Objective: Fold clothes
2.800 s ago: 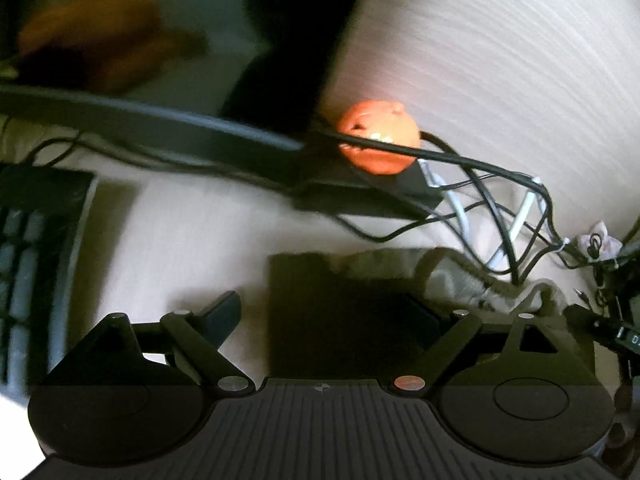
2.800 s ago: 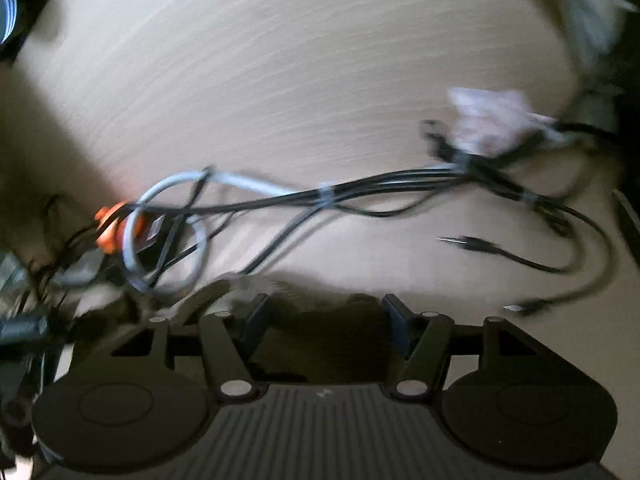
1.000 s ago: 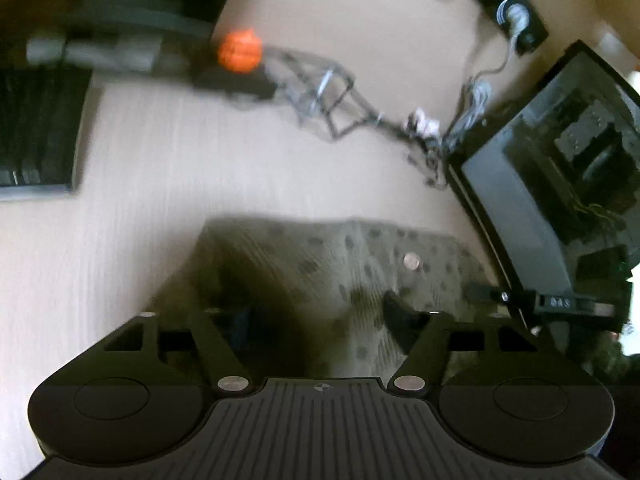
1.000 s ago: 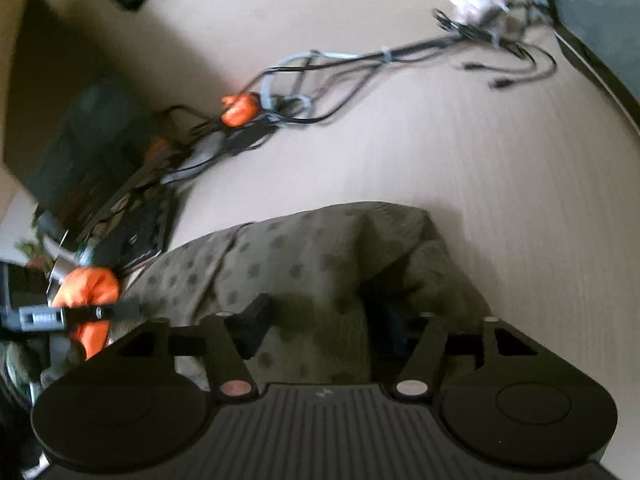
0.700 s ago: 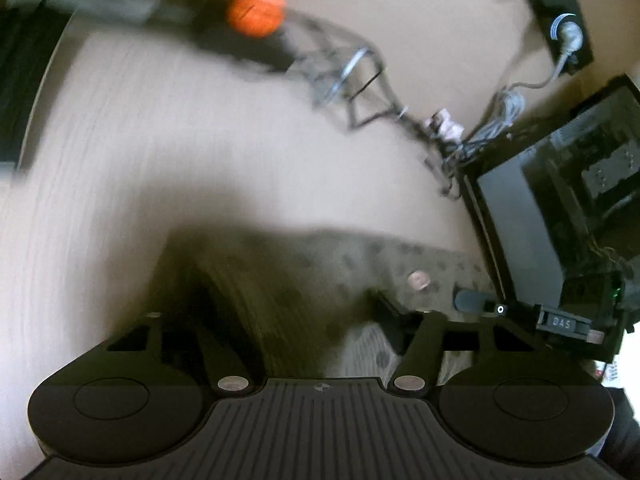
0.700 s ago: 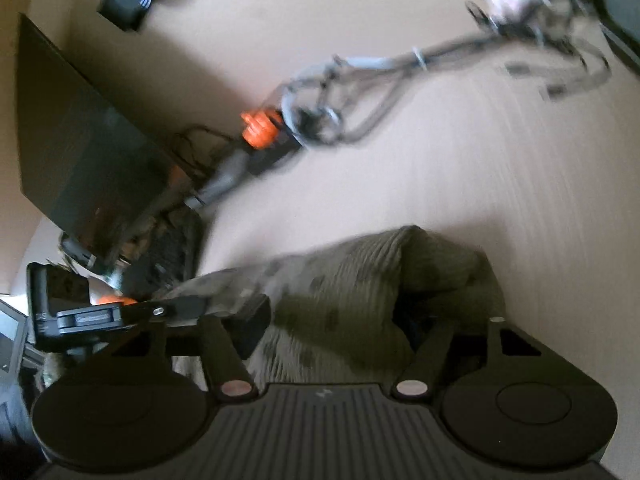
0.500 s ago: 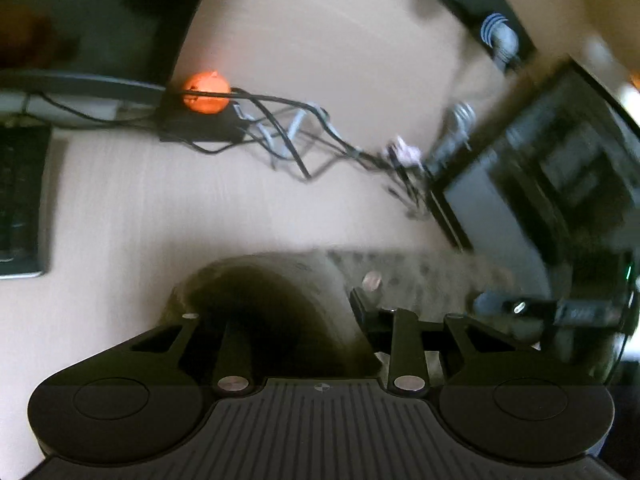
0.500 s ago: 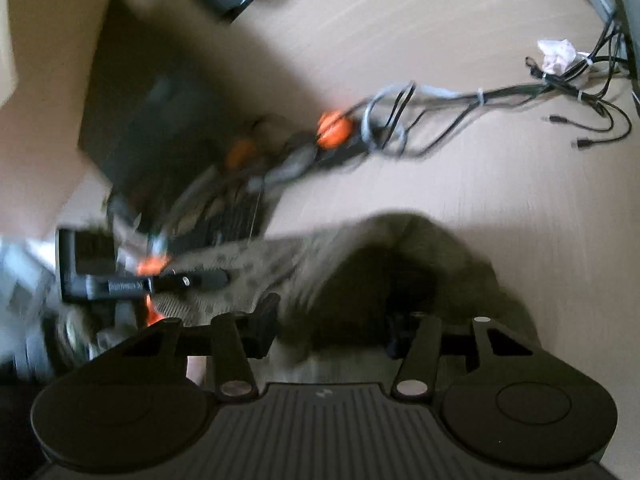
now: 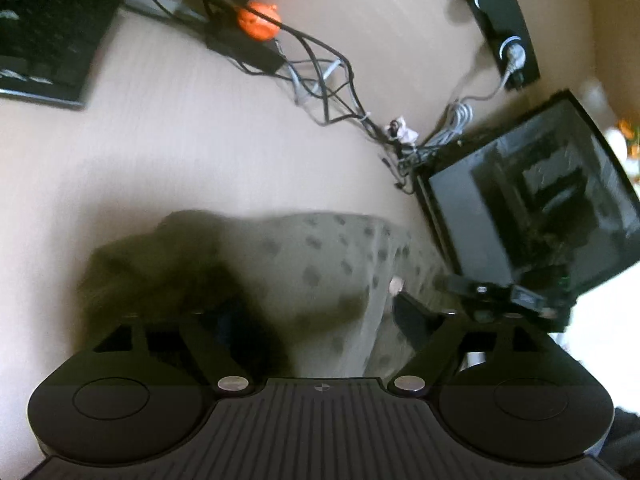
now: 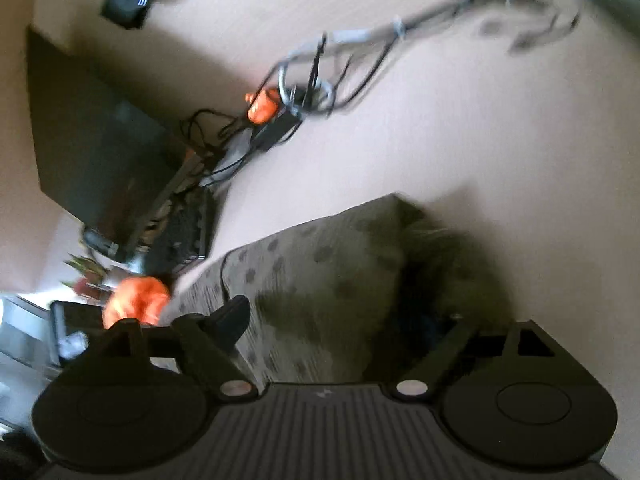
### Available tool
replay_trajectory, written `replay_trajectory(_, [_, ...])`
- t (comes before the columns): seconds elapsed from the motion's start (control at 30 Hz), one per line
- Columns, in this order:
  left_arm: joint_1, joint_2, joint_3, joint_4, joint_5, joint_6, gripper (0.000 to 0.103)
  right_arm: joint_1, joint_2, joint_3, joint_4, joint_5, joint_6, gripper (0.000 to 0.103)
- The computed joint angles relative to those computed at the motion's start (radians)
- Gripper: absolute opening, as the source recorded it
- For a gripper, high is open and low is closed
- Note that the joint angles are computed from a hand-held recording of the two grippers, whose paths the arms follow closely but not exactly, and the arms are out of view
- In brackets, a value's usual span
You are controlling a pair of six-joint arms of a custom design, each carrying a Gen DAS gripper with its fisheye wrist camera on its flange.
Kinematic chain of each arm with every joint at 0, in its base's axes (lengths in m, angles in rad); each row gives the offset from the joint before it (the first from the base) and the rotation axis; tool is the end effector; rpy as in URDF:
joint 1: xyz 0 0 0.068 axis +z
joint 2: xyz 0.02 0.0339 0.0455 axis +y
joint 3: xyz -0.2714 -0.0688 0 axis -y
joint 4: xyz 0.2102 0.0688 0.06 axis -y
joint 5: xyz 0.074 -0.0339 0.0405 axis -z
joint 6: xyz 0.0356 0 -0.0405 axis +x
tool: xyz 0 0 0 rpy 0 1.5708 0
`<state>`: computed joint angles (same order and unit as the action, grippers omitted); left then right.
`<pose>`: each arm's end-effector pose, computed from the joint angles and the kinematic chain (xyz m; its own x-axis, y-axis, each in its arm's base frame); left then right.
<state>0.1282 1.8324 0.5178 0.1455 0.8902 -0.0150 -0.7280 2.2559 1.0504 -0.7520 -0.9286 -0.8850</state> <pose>0.2408 0.0031 0.0988 -0.9161 -0.1276 -0.3802 0.2072 0.6611 -0.7211 0.2331 -0.1696 0.0605 -0.9208 0.1997 -0.3351 -0.1399 0.6328 0.7616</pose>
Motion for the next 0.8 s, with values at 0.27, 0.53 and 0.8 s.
replay_trajectory(0.27, [-0.068, -0.090, 0.141, -0.085, 0.052, 0.019, 0.088, -0.004, -0.034, 0.064, -0.431, -0.144, -0.409, 0.084])
replay_trajectory(0.53, [0.040, -0.022, 0.081, -0.348, 0.059, 0.366, 0.094, -0.061, -0.010, -0.035, -0.171, 0.036, -0.197, 0.087])
replay_trajectory(0.8, [0.011, -0.012, 0.178, -0.536, 0.200, 0.406, 0.094, -0.082, -0.017, 0.004, -0.543, 0.028, -0.554, 0.092])
